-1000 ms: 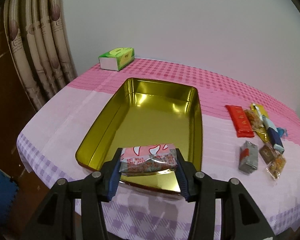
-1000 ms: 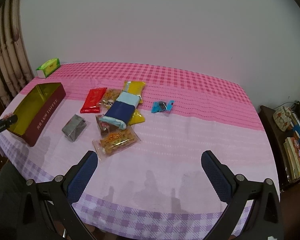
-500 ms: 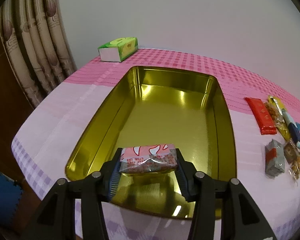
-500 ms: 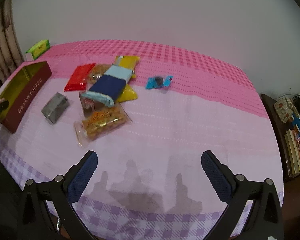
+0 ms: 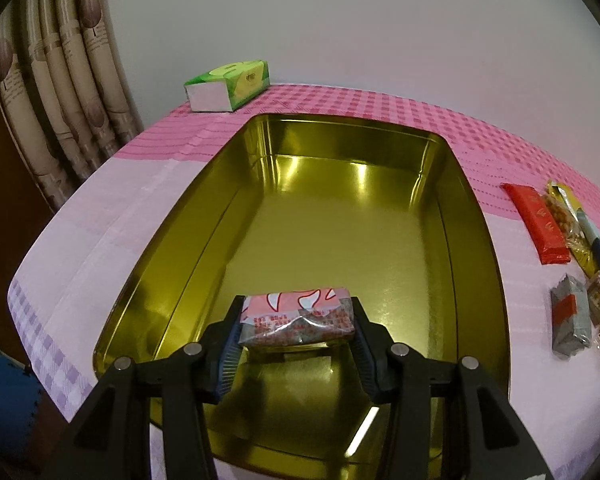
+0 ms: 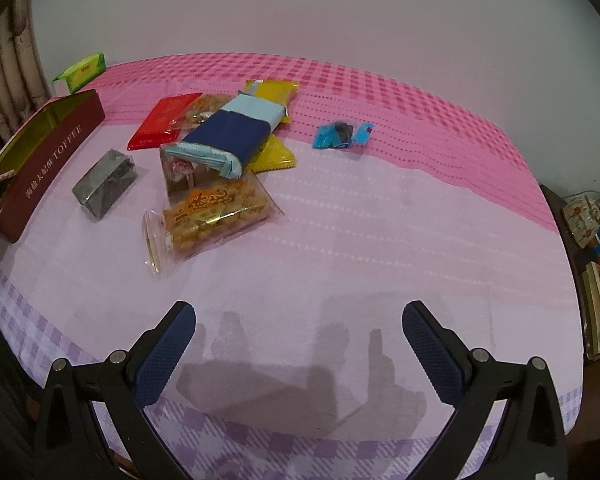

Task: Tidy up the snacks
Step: 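Carry the pink cake into the tin box and open the left gripper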

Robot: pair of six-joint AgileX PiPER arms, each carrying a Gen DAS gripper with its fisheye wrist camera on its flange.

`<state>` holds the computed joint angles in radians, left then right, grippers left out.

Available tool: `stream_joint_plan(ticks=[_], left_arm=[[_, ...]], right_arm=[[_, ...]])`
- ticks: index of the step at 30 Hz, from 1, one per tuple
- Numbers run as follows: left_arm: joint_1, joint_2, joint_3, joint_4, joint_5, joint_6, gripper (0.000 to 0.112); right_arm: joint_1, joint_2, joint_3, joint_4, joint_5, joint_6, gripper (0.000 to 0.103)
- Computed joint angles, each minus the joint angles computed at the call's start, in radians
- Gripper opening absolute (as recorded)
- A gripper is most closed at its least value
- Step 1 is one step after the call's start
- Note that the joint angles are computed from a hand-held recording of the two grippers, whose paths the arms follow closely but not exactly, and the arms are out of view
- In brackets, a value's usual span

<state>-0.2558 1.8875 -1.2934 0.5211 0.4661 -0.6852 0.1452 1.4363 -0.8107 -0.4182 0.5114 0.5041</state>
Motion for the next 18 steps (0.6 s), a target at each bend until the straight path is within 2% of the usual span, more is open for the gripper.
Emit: stream_joint_plan(ticks=[8, 11, 12, 15, 18], left_arm=[[0.004, 0.021, -0.013, 0.023, -0.005, -0.026, 0.049], [-0.006, 0.041, -0.037, 0.054, 0.025, -0.04, 0.06], [-0.005, 0.034, -0.027, 0.063, 0.015, -0.047, 0.066], [0.004, -0.004, 0.023, 0.124, -0.049, -0.112, 0.066], [0.022, -0.05, 0.072, 0.131, -0.121, -0.103, 0.072]], right_arm=[[0.001, 0.004, 0.015, -0.001, -0.009, 0.015, 0.103], [0.003, 0.004, 0.022, -0.01, -0.019, 0.032, 0.103], [0.003, 0.004, 0.023, -0.009, -0.021, 0.033, 0.103], [0.01, 0.002, 0.03, -0.002, -0.035, 0.049, 0.103], [0.018, 0.016, 0.018, 0.034, -0.047, 0.031, 0.103]])
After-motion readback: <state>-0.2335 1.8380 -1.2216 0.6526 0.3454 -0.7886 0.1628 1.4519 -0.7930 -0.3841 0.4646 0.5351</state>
